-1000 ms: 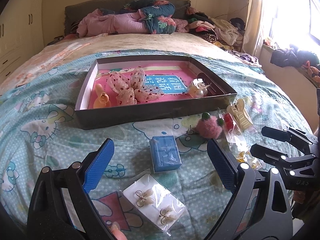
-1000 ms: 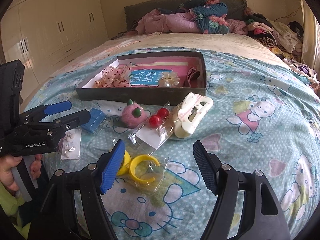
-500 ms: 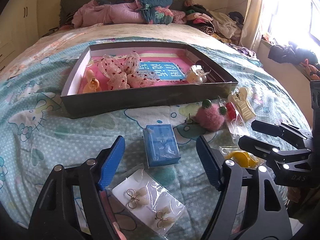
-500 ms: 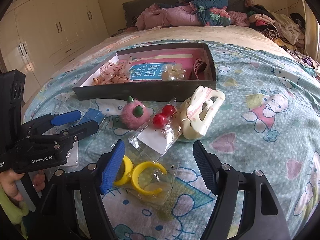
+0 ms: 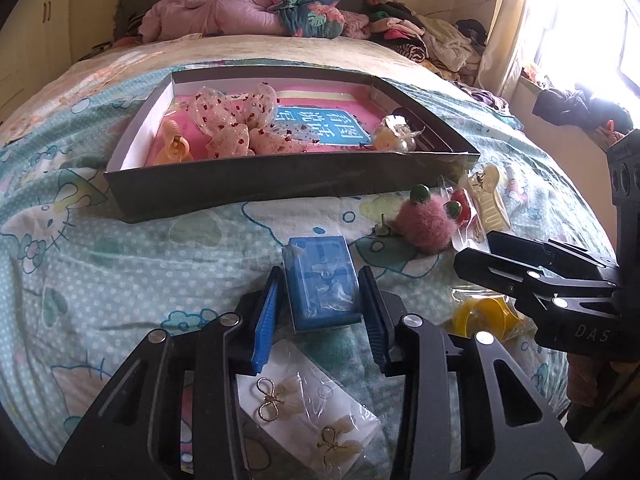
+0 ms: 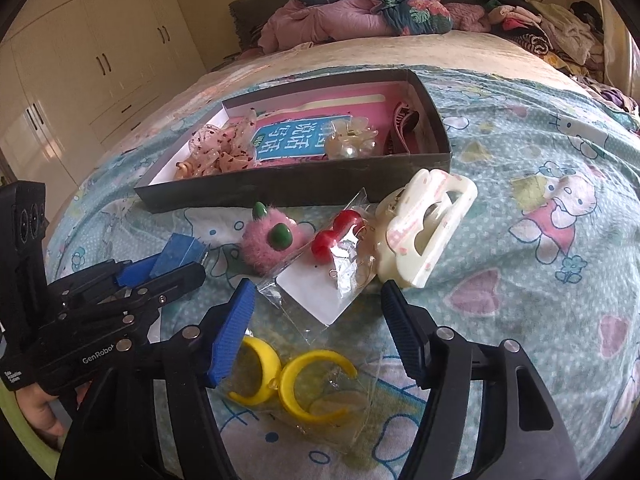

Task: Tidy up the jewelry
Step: 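Grasp the small blue box with the left tool while the right tool reaches toward the yellow rings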

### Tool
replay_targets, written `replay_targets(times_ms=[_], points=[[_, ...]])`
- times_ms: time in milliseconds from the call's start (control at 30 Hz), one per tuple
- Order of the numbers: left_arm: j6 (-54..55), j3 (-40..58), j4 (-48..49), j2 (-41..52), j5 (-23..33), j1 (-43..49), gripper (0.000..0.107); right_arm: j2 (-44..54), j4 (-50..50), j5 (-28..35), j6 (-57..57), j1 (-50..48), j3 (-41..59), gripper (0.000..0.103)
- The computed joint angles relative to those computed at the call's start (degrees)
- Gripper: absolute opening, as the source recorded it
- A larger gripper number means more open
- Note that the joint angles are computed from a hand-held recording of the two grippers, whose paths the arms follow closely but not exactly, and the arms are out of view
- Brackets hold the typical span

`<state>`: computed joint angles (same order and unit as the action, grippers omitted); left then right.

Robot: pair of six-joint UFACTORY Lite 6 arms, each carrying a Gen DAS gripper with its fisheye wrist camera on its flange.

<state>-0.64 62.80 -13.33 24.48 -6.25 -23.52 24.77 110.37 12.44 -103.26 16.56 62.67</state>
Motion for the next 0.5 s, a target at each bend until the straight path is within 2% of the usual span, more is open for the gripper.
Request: replay_targets(times_ms=[100, 200, 367, 433, 500], points=[[0.4, 0.4, -0.3, 0.3, 0.1, -0.1, 0.030, 0.9, -4.4, 1.1, 6.0, -0.4, 1.2, 0.063], [-1.4, 0.1, 1.5, 0.0, -0.2, -0.1, 0.030, 1.9, -4.1, 0.2, 6.0, 0.2, 2.3, 0.063], [-4.4, -0.2, 4.6, -0.3, -0.3, 0.0, 0.030, 2.2, 2.6, -1.5, -1.3, 0.9, 2.0, 0.046], [-4.6, -0.5, 4.7, -0.5, -0.5, -0.1, 0.029, 1.7, 2.9, -1.0, -2.6, 0.8, 1.3, 0.025], [-6.4, -0.8, 6.5, -0.9, -0.7, -0.1, 0.029, 0.6, 6.8, -0.9, -7.1, 0.7, -0.2, 0.023]])
